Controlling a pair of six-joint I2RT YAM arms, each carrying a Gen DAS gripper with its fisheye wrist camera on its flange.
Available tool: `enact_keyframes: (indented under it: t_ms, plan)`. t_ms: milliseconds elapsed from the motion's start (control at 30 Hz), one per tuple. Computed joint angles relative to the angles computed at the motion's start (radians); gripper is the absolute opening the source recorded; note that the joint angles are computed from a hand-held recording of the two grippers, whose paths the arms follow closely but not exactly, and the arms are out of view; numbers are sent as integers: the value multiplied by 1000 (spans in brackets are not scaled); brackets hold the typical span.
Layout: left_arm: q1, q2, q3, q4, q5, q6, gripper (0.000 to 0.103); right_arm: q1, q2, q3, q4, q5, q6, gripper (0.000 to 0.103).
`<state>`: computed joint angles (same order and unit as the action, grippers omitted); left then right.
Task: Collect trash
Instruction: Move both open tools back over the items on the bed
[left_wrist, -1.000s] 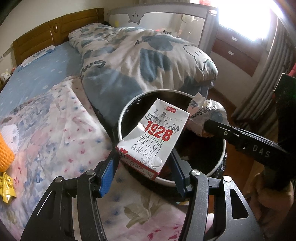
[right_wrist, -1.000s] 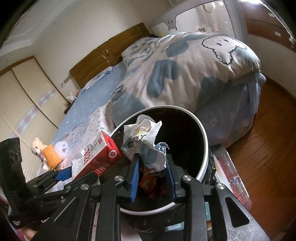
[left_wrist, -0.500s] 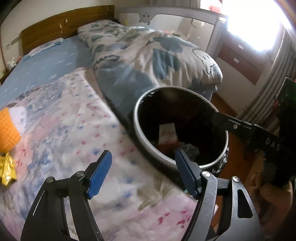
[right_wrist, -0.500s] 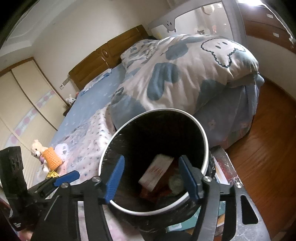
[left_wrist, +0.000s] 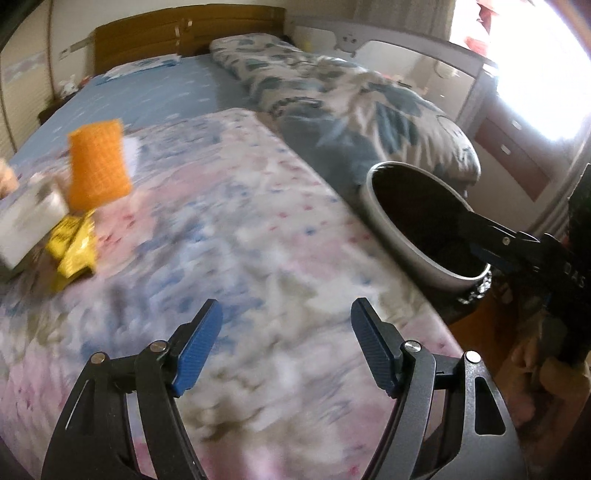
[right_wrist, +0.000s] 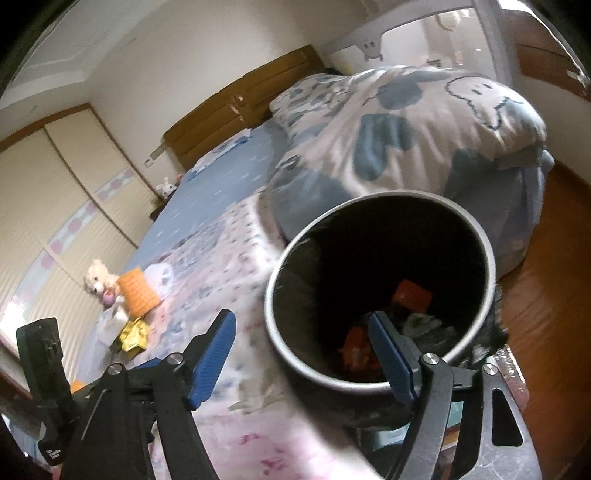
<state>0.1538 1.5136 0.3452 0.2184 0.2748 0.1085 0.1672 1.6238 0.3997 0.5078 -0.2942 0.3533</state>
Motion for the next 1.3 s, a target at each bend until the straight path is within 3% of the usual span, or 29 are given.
enact_keyframes:
  t_ms: [300, 767, 1300]
  plan:
    - [293, -5, -40, -29, 105, 157, 74, 200, 60, 16, 45, 74, 72, 78]
    - [688, 109, 47, -108, 208, 389, 74, 424, 149, 98, 50, 149, 141, 78]
    - [882, 283, 260, -159, 214, 514, 74, 597, 271, 280, -13, 187, 158, 78]
